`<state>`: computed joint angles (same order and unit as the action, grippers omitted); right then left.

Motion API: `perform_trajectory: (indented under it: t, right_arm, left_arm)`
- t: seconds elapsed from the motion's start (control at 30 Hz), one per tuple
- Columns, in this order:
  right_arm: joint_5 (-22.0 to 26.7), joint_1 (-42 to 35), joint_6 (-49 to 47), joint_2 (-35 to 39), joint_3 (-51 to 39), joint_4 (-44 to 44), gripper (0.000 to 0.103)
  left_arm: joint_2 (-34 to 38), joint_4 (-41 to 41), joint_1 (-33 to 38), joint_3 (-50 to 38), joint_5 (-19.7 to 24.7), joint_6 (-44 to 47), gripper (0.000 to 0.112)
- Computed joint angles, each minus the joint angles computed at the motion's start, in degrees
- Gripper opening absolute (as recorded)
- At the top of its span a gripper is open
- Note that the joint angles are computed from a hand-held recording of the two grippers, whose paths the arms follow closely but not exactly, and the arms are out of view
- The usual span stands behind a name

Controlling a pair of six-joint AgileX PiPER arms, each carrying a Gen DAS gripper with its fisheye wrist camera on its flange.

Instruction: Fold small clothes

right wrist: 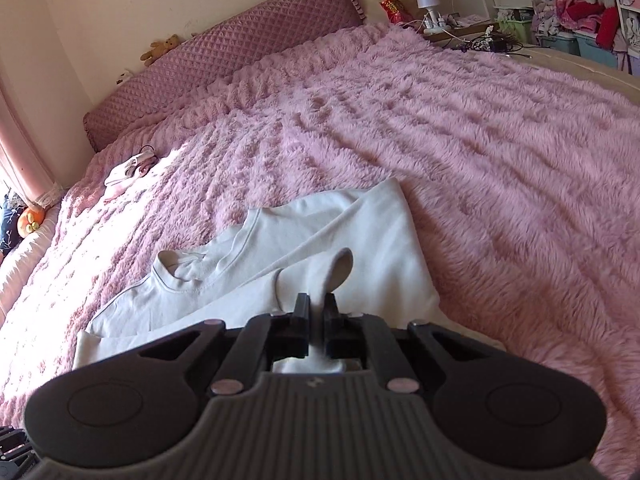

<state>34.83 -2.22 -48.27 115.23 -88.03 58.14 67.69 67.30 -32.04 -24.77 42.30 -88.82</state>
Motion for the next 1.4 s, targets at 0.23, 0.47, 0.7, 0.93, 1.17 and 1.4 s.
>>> perform_trajectory:
  t: [0.23,0.47,0.7,0.93,1.17,1.4]
  right_arm:
    - [-0.54,-2.30,6.45,1.50,2.03,-10.62,0.001]
    - [0.23,-3.17,3.37,2.56,2.16,-6.74,0.001]
    - [0.86,-1.93,7.55,3.09,-0.27,-9.78,0.001]
    - [2.68,-2.38,7.70,1.61,-0.94,-7.78,0.001]
    - [0.99,-1.44,3.34,-2.93,2.77,-6.53,0.001]
    - [0.52,-3.73,4.53,3.01,3.87,-8.94,0.010]
  left_arm:
    - [1.77,-1.99,-5.72,1.00,2.68,-3.85,0.000]
    - [7.19,0.71,-10.51,-3.28,9.78,10.62,0.016]
    - [16.03,6.82,-6.80,-5.57,5.87,15.51,0.024]
    - [14.25,10.40,-11.39,-3.88,13.46,-1.70,0.003]
    - [19.24,1.70,-15.38,-5.19,15.78,-15.09,0.003]
    - [16.75,-1.90,-19.29,-4.85,19.45,-10.81,0.004]
